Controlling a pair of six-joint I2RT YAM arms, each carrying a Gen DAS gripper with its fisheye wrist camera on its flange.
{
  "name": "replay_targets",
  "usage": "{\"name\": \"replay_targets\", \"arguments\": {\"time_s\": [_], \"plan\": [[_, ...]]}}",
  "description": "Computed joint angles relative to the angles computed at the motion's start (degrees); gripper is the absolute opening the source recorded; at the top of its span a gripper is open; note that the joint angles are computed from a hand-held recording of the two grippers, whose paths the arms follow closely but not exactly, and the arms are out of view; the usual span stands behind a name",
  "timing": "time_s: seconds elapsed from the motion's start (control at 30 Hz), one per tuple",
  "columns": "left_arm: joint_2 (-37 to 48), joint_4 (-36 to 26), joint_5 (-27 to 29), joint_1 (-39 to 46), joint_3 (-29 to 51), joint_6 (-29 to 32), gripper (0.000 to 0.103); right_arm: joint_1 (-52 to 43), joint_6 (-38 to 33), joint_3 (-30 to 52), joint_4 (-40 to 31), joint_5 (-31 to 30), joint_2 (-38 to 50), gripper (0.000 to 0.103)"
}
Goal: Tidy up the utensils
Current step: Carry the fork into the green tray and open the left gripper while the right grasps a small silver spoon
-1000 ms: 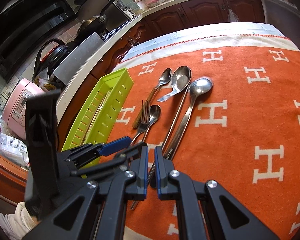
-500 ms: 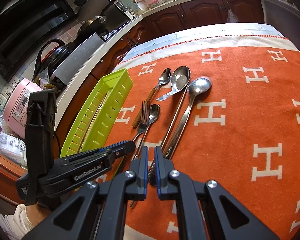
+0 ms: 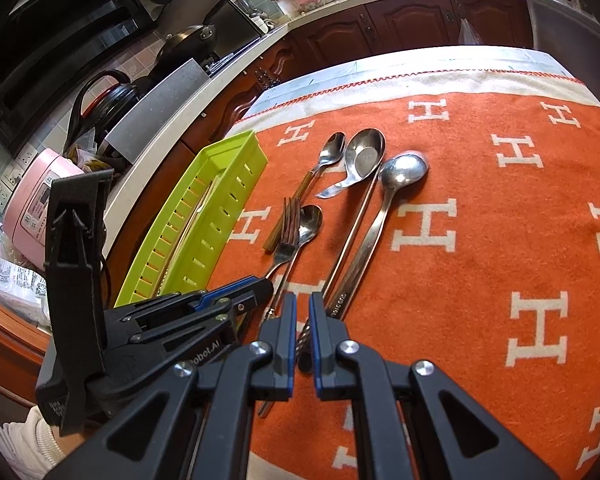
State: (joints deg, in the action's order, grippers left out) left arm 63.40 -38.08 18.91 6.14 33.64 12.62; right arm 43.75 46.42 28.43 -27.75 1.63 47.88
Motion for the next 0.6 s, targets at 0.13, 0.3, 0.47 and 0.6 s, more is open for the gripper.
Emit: {"name": "replay_targets", "arguments": {"time_s": [0.13, 0.3, 0.47, 0.6], "plan": [[-2.66, -3.5, 3.47, 3.41, 0.98, 2.36, 0.002, 0.21, -0.17, 0.68, -0.52, 0.75, 0.2, 0.006], [-6.62, -12.24, 8.34, 7.83, 5.76, 7.04, 0.002, -0.66, -0.38, 1.63, 1.07, -1.3, 3.23, 0.006], [-4.85, -21.11, 12.25, 16.03, 14.02, 13.6, 0.002, -1.89, -0.36, 3.72, 4.23, -4.39, 8.75, 0.006], [-1.92, -20.59, 11.58, 24.26, 18.98, 17.89, 0.002, -1.78, -0.68, 6.61, 5.49, -2.8, 15.18, 0.006]]}}
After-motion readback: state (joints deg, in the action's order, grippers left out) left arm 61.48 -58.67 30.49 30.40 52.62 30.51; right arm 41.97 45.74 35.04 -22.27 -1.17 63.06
